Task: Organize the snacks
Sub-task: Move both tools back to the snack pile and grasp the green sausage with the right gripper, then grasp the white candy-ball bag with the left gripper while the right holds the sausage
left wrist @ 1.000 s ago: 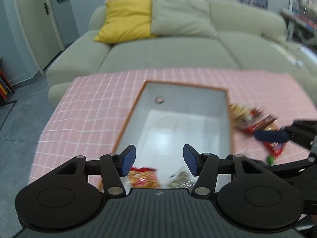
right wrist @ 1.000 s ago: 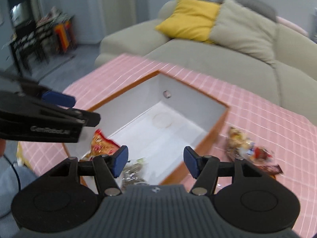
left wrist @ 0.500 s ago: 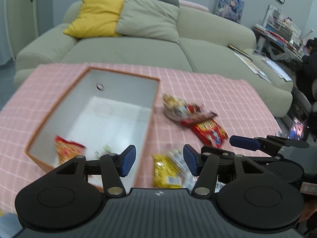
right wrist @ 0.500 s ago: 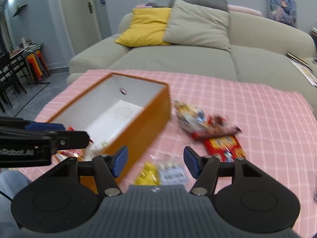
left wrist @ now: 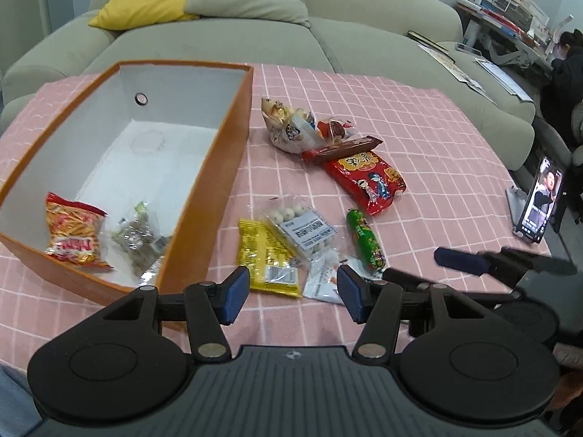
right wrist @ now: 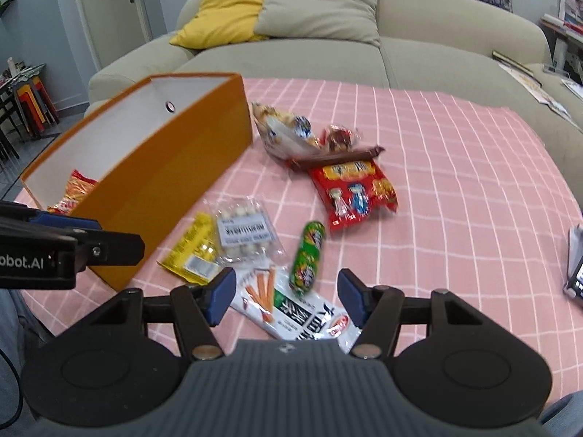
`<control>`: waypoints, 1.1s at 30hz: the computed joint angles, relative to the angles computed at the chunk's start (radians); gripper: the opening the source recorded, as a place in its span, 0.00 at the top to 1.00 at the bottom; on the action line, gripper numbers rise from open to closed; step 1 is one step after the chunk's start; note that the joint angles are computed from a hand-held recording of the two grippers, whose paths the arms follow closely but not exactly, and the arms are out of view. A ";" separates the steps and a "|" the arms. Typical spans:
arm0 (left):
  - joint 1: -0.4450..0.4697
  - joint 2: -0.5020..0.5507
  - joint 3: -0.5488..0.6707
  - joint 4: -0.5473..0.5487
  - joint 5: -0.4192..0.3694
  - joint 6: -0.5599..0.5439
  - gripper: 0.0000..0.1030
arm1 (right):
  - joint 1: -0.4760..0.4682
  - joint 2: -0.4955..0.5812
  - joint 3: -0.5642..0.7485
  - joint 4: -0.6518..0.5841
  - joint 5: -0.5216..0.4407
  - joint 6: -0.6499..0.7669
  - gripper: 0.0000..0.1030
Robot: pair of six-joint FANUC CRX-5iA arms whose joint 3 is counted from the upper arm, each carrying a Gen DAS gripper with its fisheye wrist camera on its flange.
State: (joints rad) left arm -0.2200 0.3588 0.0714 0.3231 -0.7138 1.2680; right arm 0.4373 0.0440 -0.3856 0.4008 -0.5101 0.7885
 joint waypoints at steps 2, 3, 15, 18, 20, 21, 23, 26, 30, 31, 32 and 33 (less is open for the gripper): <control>-0.003 0.017 0.008 0.018 0.007 0.011 0.37 | -0.009 0.020 0.018 -0.024 -0.009 0.020 0.44; -0.006 0.028 0.021 0.011 0.005 0.030 0.37 | -0.014 0.032 0.028 -0.031 -0.013 0.024 0.45; -0.050 0.215 0.274 -0.089 -0.127 0.257 0.22 | -0.077 0.170 0.203 -0.238 -0.065 0.228 0.59; -0.064 0.279 0.381 -0.152 -0.207 0.349 0.21 | -0.092 0.205 0.250 -0.292 -0.091 0.273 0.65; -0.069 0.314 0.433 -0.172 -0.243 0.388 0.20 | -0.104 0.225 0.280 -0.330 -0.107 0.298 0.72; -0.071 0.330 0.457 -0.179 -0.259 0.404 0.20 | -0.111 0.236 0.294 -0.347 -0.113 0.310 0.72; -0.076 0.363 0.506 -0.194 -0.293 0.431 0.20 | -0.123 0.255 0.318 -0.373 -0.124 0.331 0.75; -0.083 0.414 0.590 -0.227 -0.356 0.491 0.20 | -0.139 0.274 0.346 -0.406 -0.141 0.356 0.77; -0.095 0.475 0.694 -0.271 -0.429 0.558 0.16 | -0.154 0.296 0.375 -0.431 -0.169 0.372 0.80; -0.101 0.486 0.717 -0.289 -0.442 0.567 0.15 | -0.160 0.297 0.377 -0.445 -0.167 0.382 0.80; -0.108 0.499 0.745 -0.310 -0.459 0.575 0.14 | -0.165 0.298 0.382 -0.461 -0.166 0.393 0.80; -0.115 0.516 0.781 -0.331 -0.483 0.580 0.14 | -0.168 0.300 0.386 -0.470 -0.167 0.403 0.80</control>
State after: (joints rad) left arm -0.3352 0.8748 0.8520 -0.0075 -1.1970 1.8485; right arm 0.2696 0.3442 0.0005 -0.0688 -0.6774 1.1911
